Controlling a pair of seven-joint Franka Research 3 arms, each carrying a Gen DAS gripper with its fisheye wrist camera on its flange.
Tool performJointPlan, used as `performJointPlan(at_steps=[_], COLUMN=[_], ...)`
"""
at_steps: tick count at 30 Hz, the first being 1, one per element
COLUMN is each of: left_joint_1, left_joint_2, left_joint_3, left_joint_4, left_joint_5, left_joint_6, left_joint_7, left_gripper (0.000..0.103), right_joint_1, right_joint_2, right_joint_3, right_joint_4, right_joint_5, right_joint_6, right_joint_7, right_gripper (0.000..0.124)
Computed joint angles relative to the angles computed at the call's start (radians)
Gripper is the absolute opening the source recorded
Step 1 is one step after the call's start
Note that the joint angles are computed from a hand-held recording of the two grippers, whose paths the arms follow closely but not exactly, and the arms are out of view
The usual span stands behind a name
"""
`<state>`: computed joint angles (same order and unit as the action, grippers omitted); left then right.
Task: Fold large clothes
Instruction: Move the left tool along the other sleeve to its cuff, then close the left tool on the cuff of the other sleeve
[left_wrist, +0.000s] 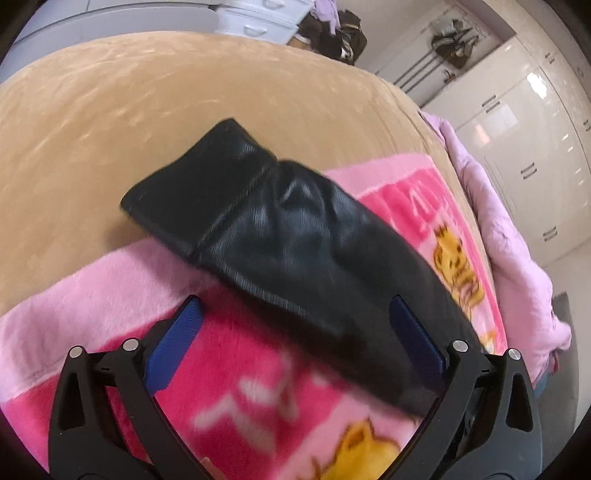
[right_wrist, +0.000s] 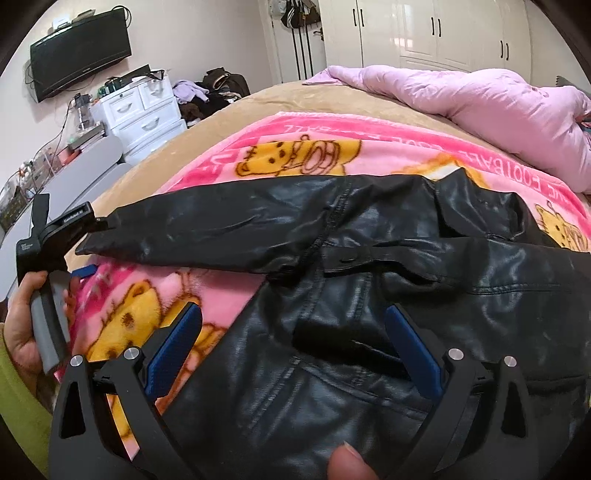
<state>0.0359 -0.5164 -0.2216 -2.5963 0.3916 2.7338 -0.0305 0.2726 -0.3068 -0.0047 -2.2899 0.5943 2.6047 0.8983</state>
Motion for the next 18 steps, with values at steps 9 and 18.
performJointPlan(at_steps=[9, 18], left_joint_1=[0.071, 0.154], left_joint_2=[0.058, -0.036], left_joint_3=[-0.012, -0.12], left_joint_4=[0.039, 0.1], left_joint_5=[0.1, 0.322], left_joint_6=[0.068, 0.126], left_joint_7=[-0.042, -0.115], left_gripper=[0.016, 0.001], right_joint_1=[-0.056, -0.099], right_joint_2=[0.005, -0.012], right_joint_3=[-0.021, -0.068], right_joint_4=[0.009, -0.02], right_joint_5=[-0.058, -0.057], right_joint_6=[-0.005, 0.021], right_joint_7=[0.01, -0.028], right_gripper=[0.099, 0.099])
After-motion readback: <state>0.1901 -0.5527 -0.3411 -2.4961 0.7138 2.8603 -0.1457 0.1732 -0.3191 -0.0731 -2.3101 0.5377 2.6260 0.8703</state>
